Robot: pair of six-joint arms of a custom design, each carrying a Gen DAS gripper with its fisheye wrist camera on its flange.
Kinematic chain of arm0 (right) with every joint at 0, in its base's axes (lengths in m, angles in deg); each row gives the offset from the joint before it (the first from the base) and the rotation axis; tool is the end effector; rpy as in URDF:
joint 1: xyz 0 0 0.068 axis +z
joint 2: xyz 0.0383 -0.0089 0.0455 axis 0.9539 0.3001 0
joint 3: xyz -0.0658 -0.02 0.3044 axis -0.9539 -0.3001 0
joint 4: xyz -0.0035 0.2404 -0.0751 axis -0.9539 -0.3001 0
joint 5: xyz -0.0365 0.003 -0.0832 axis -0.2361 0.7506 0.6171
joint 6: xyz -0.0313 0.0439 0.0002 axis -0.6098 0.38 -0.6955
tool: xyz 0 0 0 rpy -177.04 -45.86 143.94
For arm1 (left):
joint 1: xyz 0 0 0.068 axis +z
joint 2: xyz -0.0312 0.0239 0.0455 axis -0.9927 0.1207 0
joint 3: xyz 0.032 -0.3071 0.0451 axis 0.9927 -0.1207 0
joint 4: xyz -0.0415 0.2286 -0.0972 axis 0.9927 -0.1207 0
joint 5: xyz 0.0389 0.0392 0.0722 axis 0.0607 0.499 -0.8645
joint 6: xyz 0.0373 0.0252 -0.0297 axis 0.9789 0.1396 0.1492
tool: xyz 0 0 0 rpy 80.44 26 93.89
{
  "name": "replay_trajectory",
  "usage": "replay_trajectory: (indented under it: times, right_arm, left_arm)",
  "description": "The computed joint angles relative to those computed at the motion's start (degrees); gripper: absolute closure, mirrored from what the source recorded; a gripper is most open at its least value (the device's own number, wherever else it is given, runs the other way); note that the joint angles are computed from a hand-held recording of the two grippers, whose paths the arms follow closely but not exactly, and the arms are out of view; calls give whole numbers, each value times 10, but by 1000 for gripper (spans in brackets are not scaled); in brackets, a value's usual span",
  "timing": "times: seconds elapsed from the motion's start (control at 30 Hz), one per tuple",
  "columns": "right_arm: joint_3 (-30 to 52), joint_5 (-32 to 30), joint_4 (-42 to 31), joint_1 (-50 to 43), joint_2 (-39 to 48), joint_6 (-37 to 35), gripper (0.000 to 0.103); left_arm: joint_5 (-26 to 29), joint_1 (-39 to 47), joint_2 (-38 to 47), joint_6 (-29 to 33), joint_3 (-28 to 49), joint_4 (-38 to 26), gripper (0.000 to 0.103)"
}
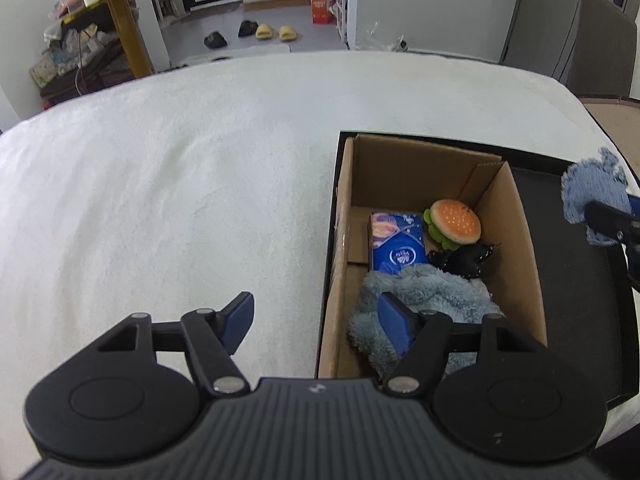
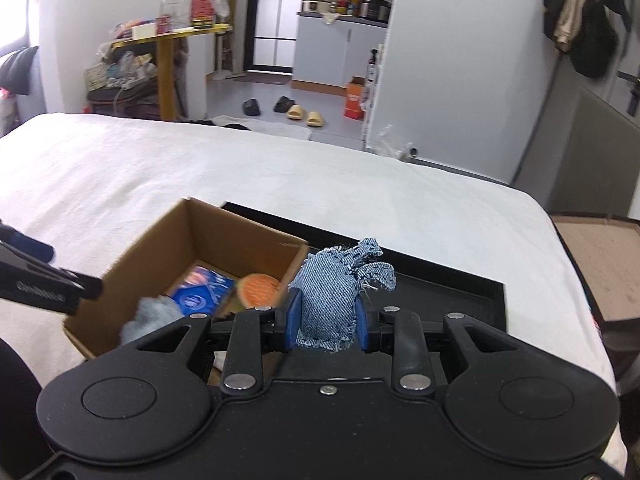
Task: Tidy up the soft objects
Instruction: 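Lift the denim patch with the right gripper and carry it over the box, then open the right gripper to drop the denim patch into the box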
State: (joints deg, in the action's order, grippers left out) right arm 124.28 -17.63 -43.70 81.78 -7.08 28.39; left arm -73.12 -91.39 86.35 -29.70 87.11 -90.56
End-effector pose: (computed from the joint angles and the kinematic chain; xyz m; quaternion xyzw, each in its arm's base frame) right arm 0.2709 0.0376 0.2215 -0.0319 0.9045 -0.0455 0.4228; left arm 0.3210 -0.0468 0.2280 0.1106 0.9587 -0.0044 0.2620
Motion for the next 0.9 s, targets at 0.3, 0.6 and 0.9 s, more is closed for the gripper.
replay_trajectory:
  times: [0.3, 0.6, 0.9]
  right_arm:
    - [60, 34, -15, 67, 53, 7, 75]
    - [104, 45, -33, 102, 87, -2, 71]
    - [83, 60, -13, 115, 58, -13, 45]
  left_arm:
    - [16, 11, 49, 6, 35, -45, 76]
    - [75, 32, 55, 18, 37, -48, 92]
    - [70, 28, 37, 21, 27, -37, 89]
